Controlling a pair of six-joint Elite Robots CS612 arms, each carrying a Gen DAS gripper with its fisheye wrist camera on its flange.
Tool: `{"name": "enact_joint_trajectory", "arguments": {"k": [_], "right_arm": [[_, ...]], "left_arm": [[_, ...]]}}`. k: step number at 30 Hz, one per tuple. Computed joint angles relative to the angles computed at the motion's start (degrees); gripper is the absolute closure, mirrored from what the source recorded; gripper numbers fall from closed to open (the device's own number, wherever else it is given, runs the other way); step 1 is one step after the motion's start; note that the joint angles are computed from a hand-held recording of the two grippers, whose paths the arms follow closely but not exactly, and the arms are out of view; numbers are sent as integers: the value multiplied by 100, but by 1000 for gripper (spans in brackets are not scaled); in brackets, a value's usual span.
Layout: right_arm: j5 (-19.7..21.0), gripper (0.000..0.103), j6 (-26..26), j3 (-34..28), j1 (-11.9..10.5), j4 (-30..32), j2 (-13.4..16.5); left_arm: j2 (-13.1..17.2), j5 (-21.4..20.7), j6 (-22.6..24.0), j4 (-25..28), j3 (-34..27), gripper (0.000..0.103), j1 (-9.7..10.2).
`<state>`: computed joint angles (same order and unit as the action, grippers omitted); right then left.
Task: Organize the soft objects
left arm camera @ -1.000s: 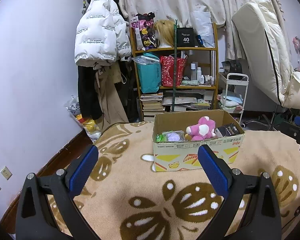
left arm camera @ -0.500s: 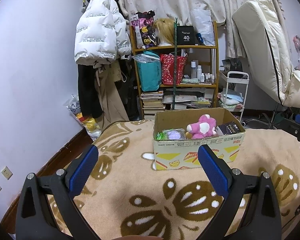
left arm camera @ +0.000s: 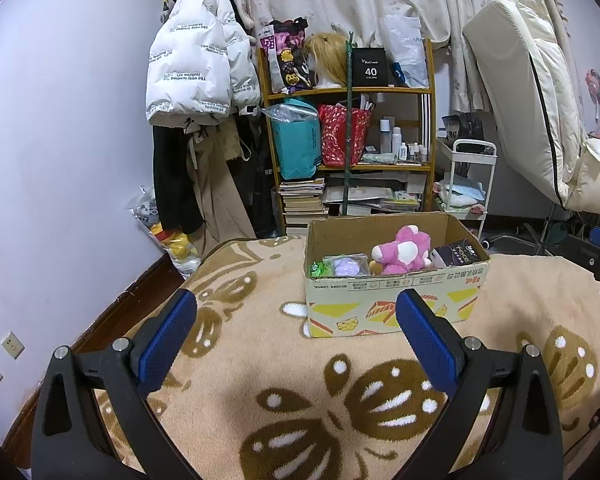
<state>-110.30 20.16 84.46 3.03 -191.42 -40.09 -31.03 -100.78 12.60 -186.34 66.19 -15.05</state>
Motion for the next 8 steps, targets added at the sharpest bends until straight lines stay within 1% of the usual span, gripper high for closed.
{"name": "enact_joint_trajectory", "arguments": {"k": [8], "right_arm": [[8,0,-4,1,-1,0,1]], "left_arm": [[-4,11,5,4,5,4,-4]]}}
